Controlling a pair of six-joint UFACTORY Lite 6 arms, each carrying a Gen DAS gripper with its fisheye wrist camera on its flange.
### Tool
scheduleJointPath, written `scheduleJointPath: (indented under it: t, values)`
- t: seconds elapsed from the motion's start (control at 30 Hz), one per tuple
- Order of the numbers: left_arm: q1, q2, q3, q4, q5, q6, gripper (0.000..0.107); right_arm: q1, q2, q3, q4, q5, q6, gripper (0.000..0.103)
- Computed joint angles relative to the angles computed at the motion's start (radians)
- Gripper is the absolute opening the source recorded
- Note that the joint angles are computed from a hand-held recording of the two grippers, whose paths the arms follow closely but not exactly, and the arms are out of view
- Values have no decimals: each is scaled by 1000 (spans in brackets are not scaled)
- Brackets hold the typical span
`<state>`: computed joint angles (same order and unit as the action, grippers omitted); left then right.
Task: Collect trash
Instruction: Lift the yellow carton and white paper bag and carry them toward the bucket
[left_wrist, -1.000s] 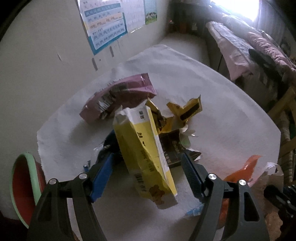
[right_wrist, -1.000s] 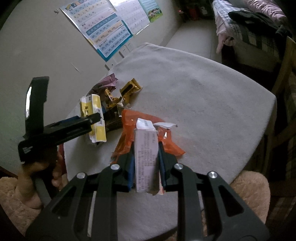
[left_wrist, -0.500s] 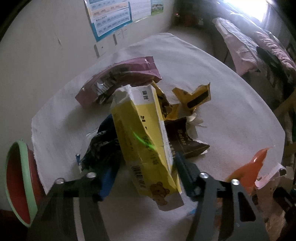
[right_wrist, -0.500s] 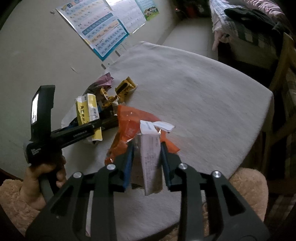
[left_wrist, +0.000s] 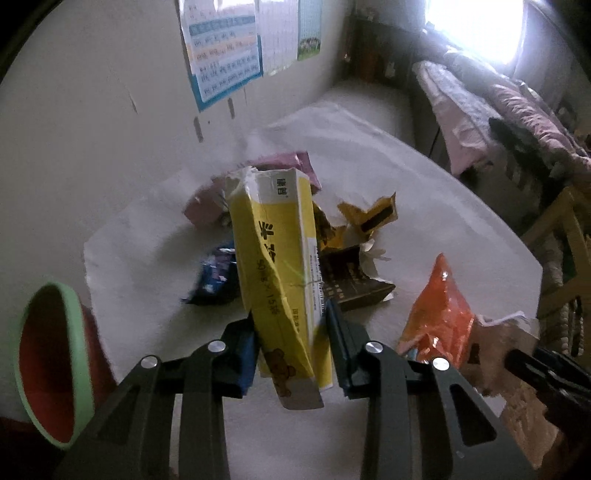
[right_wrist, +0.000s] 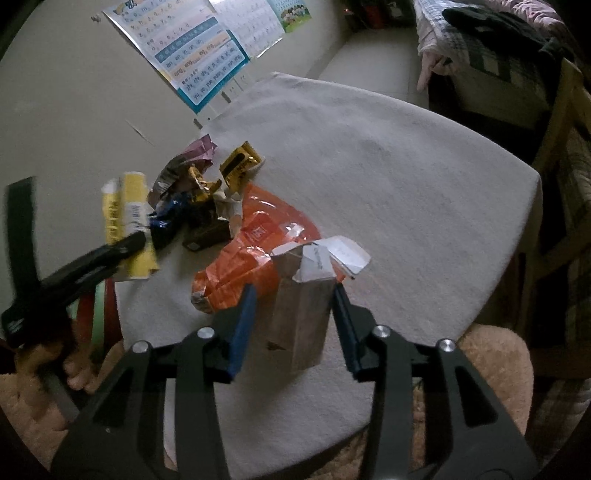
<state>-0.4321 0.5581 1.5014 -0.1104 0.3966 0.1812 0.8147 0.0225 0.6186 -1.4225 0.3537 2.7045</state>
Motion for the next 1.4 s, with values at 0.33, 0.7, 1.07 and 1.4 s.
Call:
scheduleJointPath:
  t: [0.33,0.7,1.07,1.4]
  values:
    - [72,-220,-185,-115,-76,124,32,-79,-4,-41,100,-42,-85,50]
    - [98,-268,-238,-190,-88,193,32,-110,-109,-130,291,-21,-242,60]
    - [100,-310,-284,-211,-108,217,32,-165,126,40,310,-103,-366,68]
    - [115,-329,-294,-250,-108,266,32,-117,44,19,270,-42,-311,49]
